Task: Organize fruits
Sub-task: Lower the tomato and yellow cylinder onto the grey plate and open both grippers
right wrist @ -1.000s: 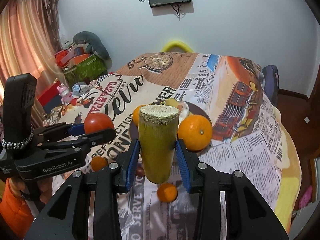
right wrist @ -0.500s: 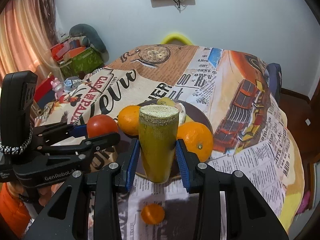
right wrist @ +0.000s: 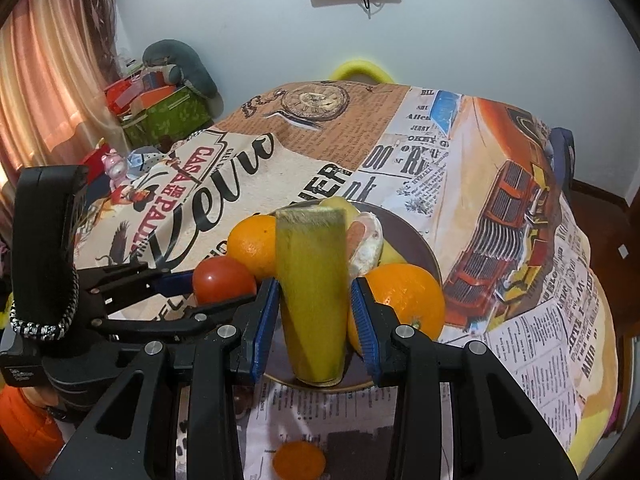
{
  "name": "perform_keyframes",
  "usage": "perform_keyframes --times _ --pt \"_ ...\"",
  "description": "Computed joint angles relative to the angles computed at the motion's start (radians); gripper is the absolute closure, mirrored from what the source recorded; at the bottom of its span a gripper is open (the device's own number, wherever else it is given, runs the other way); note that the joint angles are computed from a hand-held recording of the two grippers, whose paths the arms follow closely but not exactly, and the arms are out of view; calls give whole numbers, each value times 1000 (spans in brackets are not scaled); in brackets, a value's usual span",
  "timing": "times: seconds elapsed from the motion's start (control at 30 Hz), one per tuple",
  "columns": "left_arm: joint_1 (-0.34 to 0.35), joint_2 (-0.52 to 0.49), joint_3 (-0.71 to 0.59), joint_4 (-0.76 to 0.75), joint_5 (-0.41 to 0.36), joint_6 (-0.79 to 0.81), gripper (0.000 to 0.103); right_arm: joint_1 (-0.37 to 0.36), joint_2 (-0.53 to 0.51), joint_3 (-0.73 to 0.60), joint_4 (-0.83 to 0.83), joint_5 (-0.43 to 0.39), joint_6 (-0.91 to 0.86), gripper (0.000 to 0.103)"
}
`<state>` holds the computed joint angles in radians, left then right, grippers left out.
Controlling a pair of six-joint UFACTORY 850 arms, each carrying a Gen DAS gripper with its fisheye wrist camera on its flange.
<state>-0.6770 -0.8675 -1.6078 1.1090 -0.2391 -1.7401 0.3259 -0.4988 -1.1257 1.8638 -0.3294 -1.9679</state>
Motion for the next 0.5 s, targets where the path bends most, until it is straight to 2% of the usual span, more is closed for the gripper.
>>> perform_keyframes --times 0.07,0.13,0.23,0.5 --pt "2 -1 1 -10 9 6 55 -1 -3 -3 7 9 -2 69" --pt "-2 7 10 52 2 -51 53 -7 -5 -7 -44 2 55 69" --pt "-12 18 15 109 -27 -96 48 -11 5 5 -37 8 50 69" --pt "-30 70 61 184 -68 -167 48 -12 52 53 -5 23 13 68"
